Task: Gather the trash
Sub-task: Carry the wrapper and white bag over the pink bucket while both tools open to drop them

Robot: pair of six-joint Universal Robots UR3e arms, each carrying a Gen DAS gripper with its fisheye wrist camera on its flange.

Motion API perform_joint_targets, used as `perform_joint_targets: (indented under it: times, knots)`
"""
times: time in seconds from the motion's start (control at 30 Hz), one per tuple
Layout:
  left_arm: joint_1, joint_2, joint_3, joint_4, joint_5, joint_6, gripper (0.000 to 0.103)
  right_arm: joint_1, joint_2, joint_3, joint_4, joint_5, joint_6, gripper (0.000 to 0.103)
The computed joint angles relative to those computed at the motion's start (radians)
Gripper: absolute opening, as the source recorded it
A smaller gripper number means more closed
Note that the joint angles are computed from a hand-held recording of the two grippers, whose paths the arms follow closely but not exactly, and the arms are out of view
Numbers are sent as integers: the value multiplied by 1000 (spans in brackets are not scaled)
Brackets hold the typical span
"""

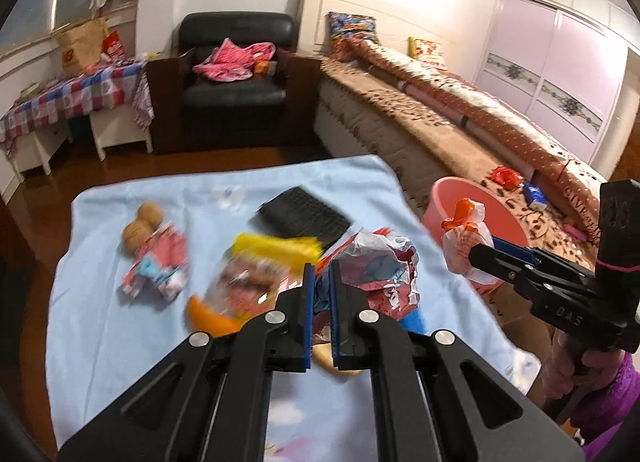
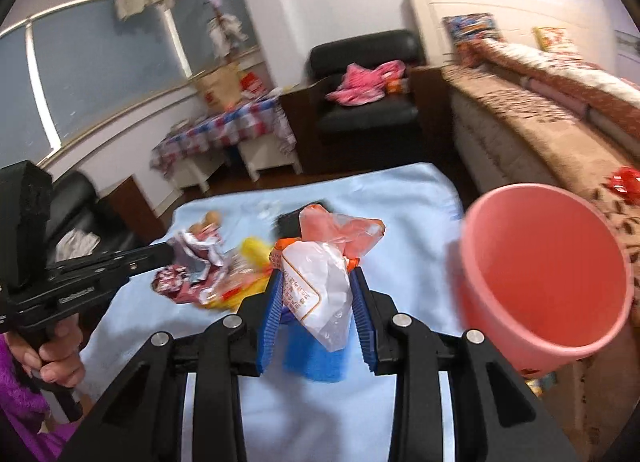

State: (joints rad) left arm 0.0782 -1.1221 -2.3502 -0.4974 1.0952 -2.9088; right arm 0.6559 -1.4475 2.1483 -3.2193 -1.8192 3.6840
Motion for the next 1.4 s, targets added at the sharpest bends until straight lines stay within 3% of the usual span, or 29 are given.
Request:
perform_joint_targets:
  times: [0.3, 0.57, 0.73, 0.93, 1.4]
  knots:
    - [-341, -405, 317, 175, 184, -207, 6, -231, -317, 228, 90, 10, -24, 33]
    - [-537, -720, 642, 136, 305, -287, 6, -507, -489, 385, 121, 179, -133, 34]
    - [-625, -878, 842, 75, 383, -304, 6, -570, -504, 439, 90, 215, -173, 34]
    - [-684, -981, 969, 28, 453, -305, 6, -622, -489, 470, 56, 267, -201, 34]
    - [-741, -1128, 1161, -55, 494, -330, 6, -686, -542, 514, 96, 285, -240, 36]
